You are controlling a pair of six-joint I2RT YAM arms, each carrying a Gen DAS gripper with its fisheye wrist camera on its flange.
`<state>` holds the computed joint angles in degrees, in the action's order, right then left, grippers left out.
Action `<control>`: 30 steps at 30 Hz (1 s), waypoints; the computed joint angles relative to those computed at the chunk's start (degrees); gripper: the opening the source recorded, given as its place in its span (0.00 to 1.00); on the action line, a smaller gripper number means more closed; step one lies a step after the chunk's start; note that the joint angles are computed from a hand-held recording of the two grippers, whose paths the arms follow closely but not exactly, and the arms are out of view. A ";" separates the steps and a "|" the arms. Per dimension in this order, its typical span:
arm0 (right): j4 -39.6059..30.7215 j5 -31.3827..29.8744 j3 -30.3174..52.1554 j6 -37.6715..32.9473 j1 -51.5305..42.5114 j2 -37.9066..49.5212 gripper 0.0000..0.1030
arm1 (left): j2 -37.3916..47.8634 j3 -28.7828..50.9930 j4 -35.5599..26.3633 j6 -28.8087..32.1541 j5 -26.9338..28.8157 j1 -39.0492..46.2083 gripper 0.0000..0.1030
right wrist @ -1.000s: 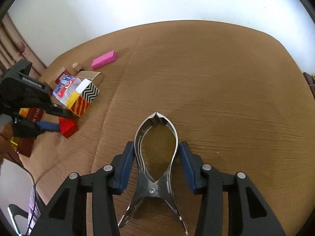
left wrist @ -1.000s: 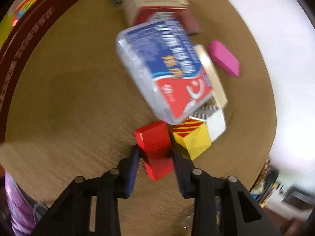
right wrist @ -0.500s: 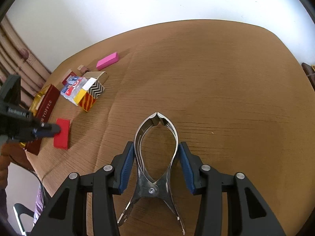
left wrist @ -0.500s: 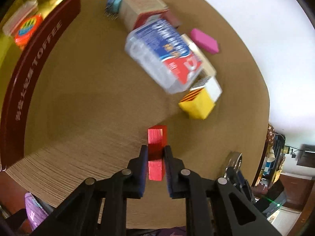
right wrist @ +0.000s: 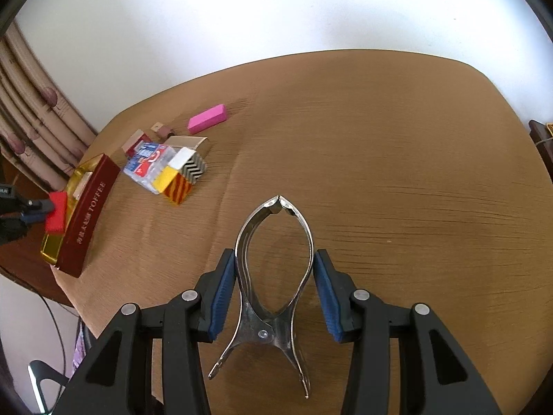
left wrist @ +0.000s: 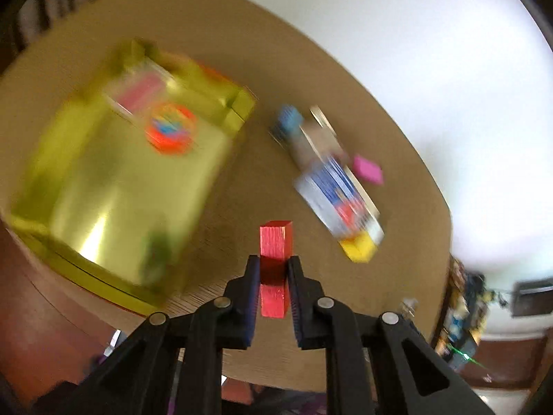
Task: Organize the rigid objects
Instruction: 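Lower the red block into the tin and open the left tool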
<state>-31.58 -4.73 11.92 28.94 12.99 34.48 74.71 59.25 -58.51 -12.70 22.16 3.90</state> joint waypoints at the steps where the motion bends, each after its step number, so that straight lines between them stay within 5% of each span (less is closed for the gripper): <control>1: 0.37 0.35 0.22 0.85 1.05 0.38 0.41 | 1.25 1.52 -0.66 2.76 -0.48 3.88 0.15; 7: 3.60 3.35 2.30 5.47 7.70 4.88 0.40 | 13.07 7.10 2.41 12.82 -4.60 15.01 0.15; 15: 3.92 5.44 5.28 7.97 10.62 8.48 0.40 | 18.47 6.55 12.00 15.47 -9.73 16.67 0.16; 25: 2.30 6.08 6.47 9.84 11.60 7.86 0.40 | 13.02 0.41 23.17 19.51 -22.04 14.34 0.23; 30: 1.33 6.36 8.56 11.73 14.03 7.49 0.40 | 7.67 -1.67 21.00 20.53 -16.61 17.61 0.23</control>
<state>-30.24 1.63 20.48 40.66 27.02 41.98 82.38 57.58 -37.51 7.84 5.55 21.50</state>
